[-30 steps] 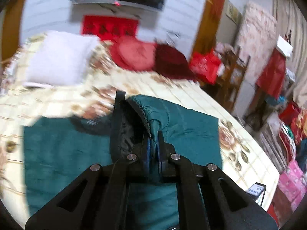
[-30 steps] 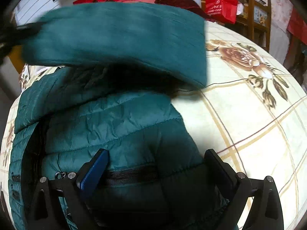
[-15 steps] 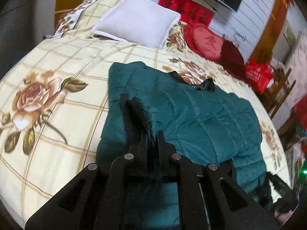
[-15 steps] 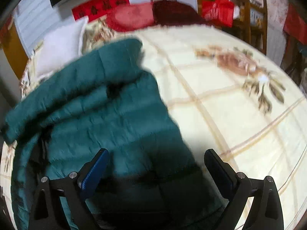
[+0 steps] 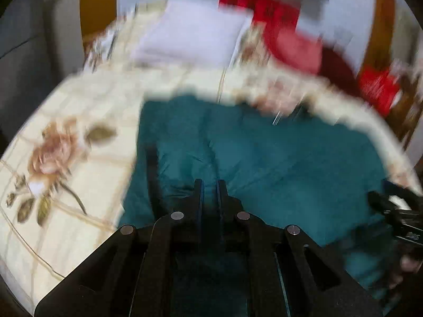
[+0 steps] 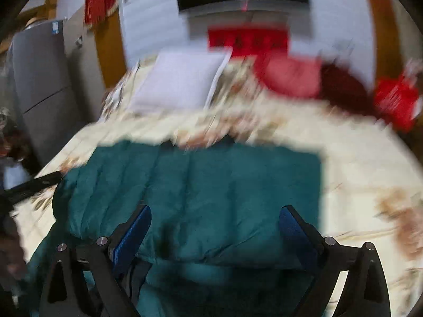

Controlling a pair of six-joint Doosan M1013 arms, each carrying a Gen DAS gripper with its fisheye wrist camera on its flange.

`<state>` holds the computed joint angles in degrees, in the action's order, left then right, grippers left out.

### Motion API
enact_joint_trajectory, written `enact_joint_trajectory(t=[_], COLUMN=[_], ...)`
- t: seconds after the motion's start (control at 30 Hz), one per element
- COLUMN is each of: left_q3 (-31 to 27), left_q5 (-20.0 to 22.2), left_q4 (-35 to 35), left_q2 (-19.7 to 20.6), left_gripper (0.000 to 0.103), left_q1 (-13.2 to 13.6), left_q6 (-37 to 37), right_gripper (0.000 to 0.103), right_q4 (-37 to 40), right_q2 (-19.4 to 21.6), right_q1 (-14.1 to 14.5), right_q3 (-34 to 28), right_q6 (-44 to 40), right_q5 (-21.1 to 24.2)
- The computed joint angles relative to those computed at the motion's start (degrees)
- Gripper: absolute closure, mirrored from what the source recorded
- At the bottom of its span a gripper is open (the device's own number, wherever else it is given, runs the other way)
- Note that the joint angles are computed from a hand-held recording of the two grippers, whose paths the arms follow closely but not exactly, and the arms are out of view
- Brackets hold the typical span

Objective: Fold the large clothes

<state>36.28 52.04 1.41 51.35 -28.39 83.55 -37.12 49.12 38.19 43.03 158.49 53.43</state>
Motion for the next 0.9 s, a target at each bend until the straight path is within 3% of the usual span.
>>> enact_joint_trajectory(t=[0.03,0.1,0.23,0.3,0.37,0.43,0.47,0.5,0.57,0.6,0.63,0.77,0.83,0.9], left_q3=[-0.83,1.45,3.31,6.58,6.45,3.23,-0.32,-3.55,-8.70,-9.06,-7.17,-6.60,-0.36,5.87], left_q5=[1.28,-1.74,-4.26,-10.38,-12.51,-10.39,-6.70,-3.32,2.85,3.33,1.21,1.88,-2.48,-5.79], left_q4=[0.08,0.11,-0.13,-0.55,1.47,1.72,1.11,1.06,1.82,0.00,-1.00,-2.85,-5.90,-9.56], left_q2=[0.95,0.18,-1.44,-3.79,-4.12,-2.57,-0.63,1.32,4.66,5.20,4.35,3.12,-0.82,-4.54], left_gripper=[0.096,0.096,0.096,0.096,0.096,0.096,0.096,0.096,0.096,0.096,0.096,0.096,0.096,0.096], left_q1=[0.09,0.26,0.46,0.63,0.43,0.21,0.13,0.06,-0.04,0.24,0.40,0.78,1.21,1.37], left_q6=[-0.36,-1.55,-1.63,-2.46,-3.96,-2.86,-1.20,-0.42,-0.22,0.68,0.85,1.50,2.75,5.25], right_gripper=[0.007,0.006,0.006,0.008,0.008,0.008,0.008,0.007,0.007,0.007,0.007,0.006,0.006,0.006], right_q4=[2.71,5.63,9.04,5.73,-1.80,-6.41,-6.85,-4.94,5.10,10.07,12.03,9.48,6.53,2.77], right_q2=[0.81,-0.20,0.86,-0.04,-1.82,-0.71,0.84,2.48,4.40,5.19,6.64,8.58,7.15,4.01], right_q1=[-0.41,-1.27,-1.34,-1.10,-0.66,-0.75,-1.08,-1.87,-4.26,-5.19,-5.58,-4.66,-3.52,-2.12], right_q3=[-0.75,1.90,-1.93,-1.50,0.42,-2.60,-5.67,-8.62,-11.08,-11.62,-13.03,-17.47,-16.28,-11.42], right_q6=[-1.99,-2.50,-7.90,-3.44,4.11,6.45,5.93,4.64,0.69,-1.64,-4.37,-8.82,-5.96,-2.40], right_q5=[1.62,-1.90,3.28,2.72,-0.63,1.58,4.30,6.13,5.40,5.51,7.11,12.67,13.56,10.72])
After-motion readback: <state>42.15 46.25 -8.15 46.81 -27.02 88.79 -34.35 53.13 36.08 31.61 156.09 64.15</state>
